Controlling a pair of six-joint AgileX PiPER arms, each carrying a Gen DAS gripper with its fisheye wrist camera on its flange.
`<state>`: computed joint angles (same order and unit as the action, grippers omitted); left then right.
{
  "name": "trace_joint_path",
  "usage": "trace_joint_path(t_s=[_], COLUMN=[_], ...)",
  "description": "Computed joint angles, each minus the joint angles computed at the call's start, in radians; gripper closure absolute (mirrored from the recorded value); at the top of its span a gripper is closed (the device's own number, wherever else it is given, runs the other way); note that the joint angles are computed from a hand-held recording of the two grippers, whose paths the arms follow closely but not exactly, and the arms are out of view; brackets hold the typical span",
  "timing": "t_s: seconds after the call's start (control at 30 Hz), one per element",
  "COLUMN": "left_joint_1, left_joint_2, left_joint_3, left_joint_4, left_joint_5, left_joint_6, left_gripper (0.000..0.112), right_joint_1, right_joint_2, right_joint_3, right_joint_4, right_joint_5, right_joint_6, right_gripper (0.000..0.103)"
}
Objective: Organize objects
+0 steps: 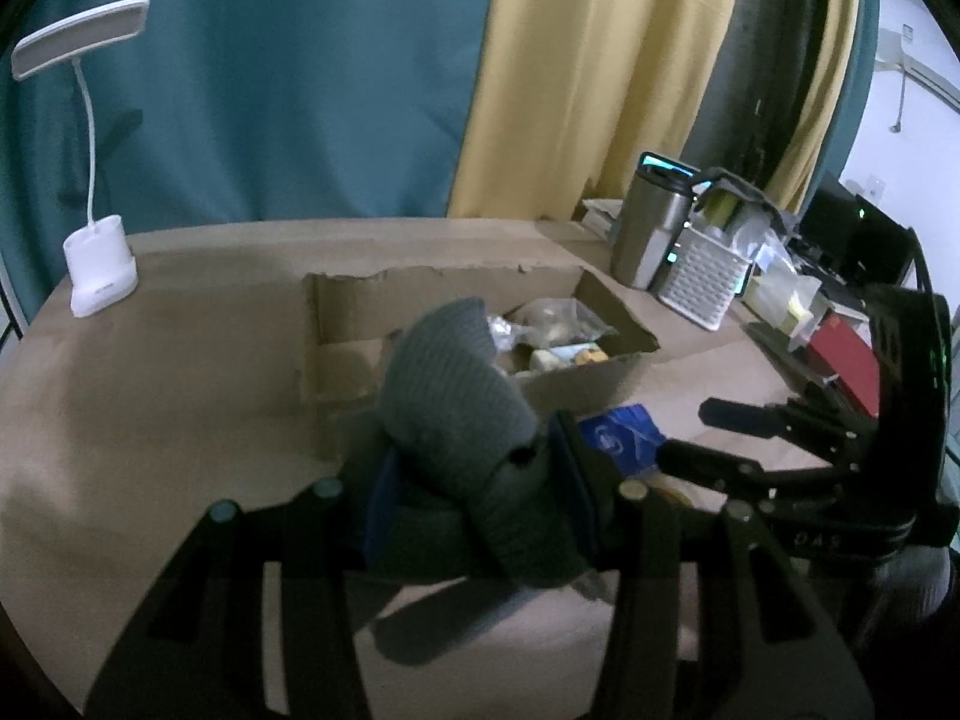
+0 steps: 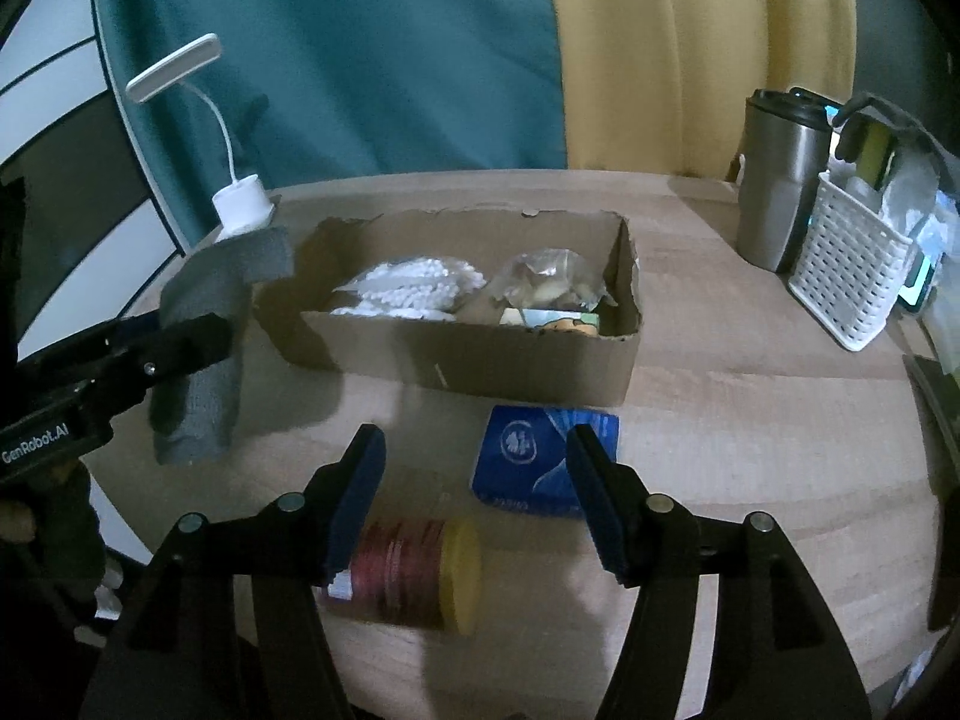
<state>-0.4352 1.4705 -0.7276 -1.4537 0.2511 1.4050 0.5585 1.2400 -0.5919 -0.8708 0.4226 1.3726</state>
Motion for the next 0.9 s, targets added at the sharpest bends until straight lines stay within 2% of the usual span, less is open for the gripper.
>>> trace_joint_path(t_s=[0.07, 0.13, 0.17, 0.57, 0.83, 0.87, 0.9], left_joint_1=[0.002, 0.005, 0.006, 0.054, 0.074, 0.075, 0.075], left_joint_2=[-0.015, -0.026, -0.030, -0.056, -0.044, -0.040, -0.037], left_joint_3=[0.022, 0.040, 0.050, 0.115, 0.113, 0.110, 0.107], left_joint_4=[-0.030, -0.058, -0.071, -0.143, -0.159, -0.158, -0.152], left_joint_5=[0.001, 0.003, 0.003, 0.042, 0.055, 0.055, 0.056], left_joint_6=[0.031, 0.060, 0.073, 0.171, 0.194, 0.194, 0.188], left_gripper=[0.064, 0.064, 0.064, 0.064, 0.064, 0.064, 0.064], right_joint_1=[0.028, 0.057, 0.069, 0.176, 0.166, 0.159, 0.151], right_joint_2=[-0.006, -0.003, -0.002, 0.072, 0.155, 0.158, 0.158], right_joint_3=[0.006, 0.009, 0.011, 0.011, -0.011, -0.011, -0.009], right_joint_4=[-0.020, -0.038, -0.052, -0.101, -0.074, -0.068, -0.062], right_joint_5=[0.018, 0.031, 0.038, 0.058, 0.031, 0.023, 0.014], right_joint_6=[0.033, 0.063, 0.083, 0.201, 0.160, 0.153, 0.144], right_gripper=[0.035, 0.025, 0.023, 0.023, 0.023, 0.024, 0.029])
